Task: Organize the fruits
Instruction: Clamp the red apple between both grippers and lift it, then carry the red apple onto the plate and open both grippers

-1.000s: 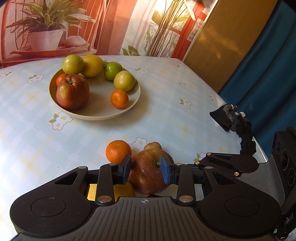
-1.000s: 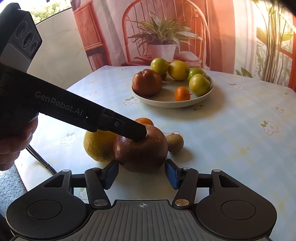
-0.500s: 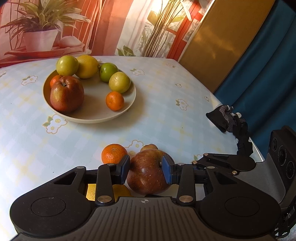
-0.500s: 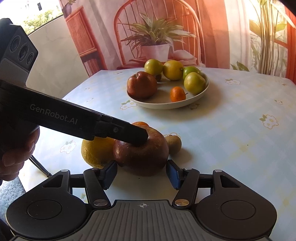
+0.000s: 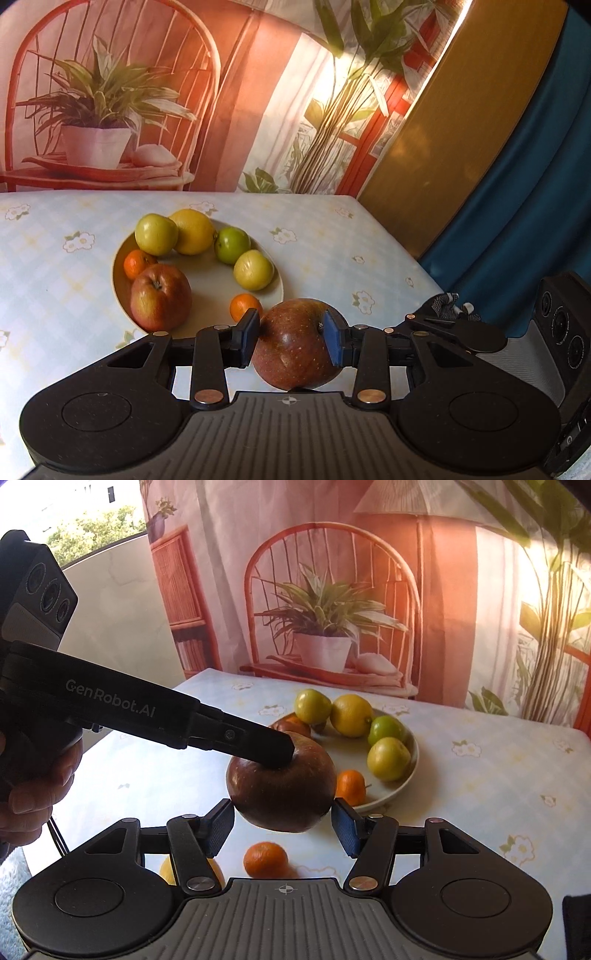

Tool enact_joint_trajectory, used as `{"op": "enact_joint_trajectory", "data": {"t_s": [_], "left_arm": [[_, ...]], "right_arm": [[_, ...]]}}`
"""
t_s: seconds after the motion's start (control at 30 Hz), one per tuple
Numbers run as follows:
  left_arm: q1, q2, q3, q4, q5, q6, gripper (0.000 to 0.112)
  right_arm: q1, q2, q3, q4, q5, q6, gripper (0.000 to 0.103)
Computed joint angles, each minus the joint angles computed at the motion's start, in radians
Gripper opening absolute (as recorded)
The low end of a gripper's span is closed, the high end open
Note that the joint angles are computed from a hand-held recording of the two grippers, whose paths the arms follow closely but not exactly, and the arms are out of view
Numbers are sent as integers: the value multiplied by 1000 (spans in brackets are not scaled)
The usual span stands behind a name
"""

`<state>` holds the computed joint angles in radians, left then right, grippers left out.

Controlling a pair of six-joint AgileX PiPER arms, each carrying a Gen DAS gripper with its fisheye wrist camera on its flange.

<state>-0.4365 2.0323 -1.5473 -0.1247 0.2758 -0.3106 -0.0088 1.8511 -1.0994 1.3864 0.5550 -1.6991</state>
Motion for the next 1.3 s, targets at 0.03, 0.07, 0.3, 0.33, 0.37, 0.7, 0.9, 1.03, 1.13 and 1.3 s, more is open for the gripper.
{"op": "enact_joint_trajectory", "data": {"t_s": [0.03,0.07,0.3,0.33,0.37,0.7,0.9,1.03,1.13,1.3], "left_arm": [[7,10,-27,8,13,-3,40],[13,23,-57,17,27,-6,40],[79,205,-381,-48,198,75,40],[88,233,-429,-57,229,81,40],[97,261,-474,-63,260,84,40],[171,589,-1036,-76,589,60,40],[199,663,-1169,-112,655,27,39],[200,634,-1110,-102,631,34,37],[203,601,-1042,-109,599,42,37],[203,656,-1143,-89,665,11,36]], "right_arm": [[4,18,-35,-20,2,23,54],[8,37,-71,-39,3,46,54],[31,203,-366,-257,24,319,54],[34,229,-409,-293,32,361,54],[38,267,-467,-340,45,415,54],[64,567,-954,-666,220,774,54],[80,641,-1103,-754,276,841,54],[101,672,-1179,-831,310,883,54],[108,681,-1203,-849,330,879,54],[123,748,-1329,-914,395,940,54]]}}
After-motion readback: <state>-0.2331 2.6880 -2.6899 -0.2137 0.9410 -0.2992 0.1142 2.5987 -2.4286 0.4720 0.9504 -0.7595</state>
